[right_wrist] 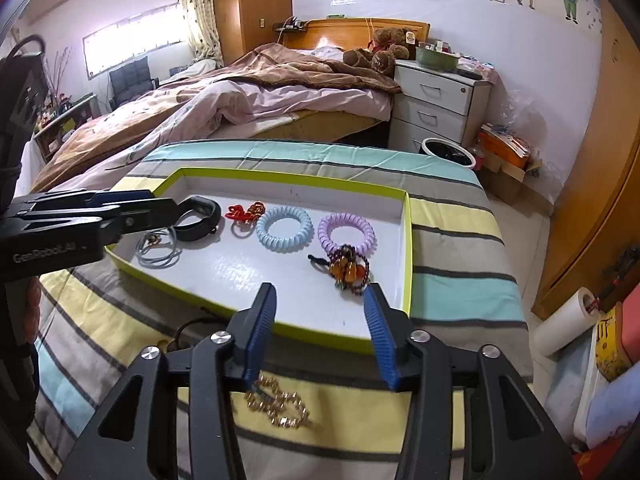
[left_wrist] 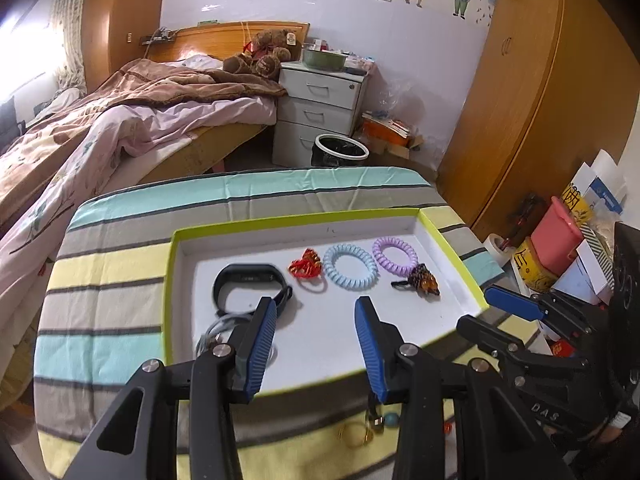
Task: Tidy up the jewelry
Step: 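Withdraw both open tools from the box toward the jewelry on the bedspread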
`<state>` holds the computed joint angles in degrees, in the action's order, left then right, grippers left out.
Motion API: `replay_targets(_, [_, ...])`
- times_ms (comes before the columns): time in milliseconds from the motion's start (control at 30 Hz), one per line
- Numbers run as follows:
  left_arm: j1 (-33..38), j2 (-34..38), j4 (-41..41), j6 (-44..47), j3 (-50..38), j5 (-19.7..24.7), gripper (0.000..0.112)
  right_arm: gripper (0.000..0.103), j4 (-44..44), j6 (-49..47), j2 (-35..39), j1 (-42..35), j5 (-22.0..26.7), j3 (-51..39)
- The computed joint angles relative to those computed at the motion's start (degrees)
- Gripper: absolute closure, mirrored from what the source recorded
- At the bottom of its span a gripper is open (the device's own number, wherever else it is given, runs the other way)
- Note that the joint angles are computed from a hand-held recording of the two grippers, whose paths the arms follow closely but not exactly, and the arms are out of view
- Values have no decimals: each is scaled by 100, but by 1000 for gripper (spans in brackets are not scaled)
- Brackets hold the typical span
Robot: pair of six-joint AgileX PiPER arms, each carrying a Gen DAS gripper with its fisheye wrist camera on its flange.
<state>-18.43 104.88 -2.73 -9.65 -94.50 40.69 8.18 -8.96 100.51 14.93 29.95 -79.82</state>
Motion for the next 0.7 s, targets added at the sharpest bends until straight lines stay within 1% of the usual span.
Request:
replay_targets(100, [-53,-433,248,-164,580,-253,71,55,186,-75,-207,-32,-76,264])
replay_targets(200, [6,-791,152,-138,1105,-469,69,55,697,-466,-408,-119,-102,549])
replay_targets(267, [36,-1005,129,-196,1430,-621,65,55,1664,-1313,-491,-286,57,736])
replay_targets(300, [69,-1106,46,-147,1593,-701,65,55,2044,-1639,-513,-356,162,816])
replay_targets(367, [131,-1296,-163,11,1910,-788,64,55,2580,-2188,-588,-406,244,1058])
replay_targets(433, [170,-1432,-205,-86,2175,-867,64,55,2656,-2358,-601,-331,240,1239])
replay_targets(500, [290,-1542,-532,143,2420,-936,64,55,2690,-2460,-574,-260,296,1325])
replay_targets(567, [341,-1635,-696,329,2618,-1006,64,55,2569,-2413,-562,-114,274,1379])
replay_targets(667, [421,-1745,-735,391,2875,-1052,64,55,2481,-2351,-573,48,191,1429])
replay_targets(700, [499,-1784,-936,545,2965,-1084,64,55,2399,-2278,-536,97,196,1382])
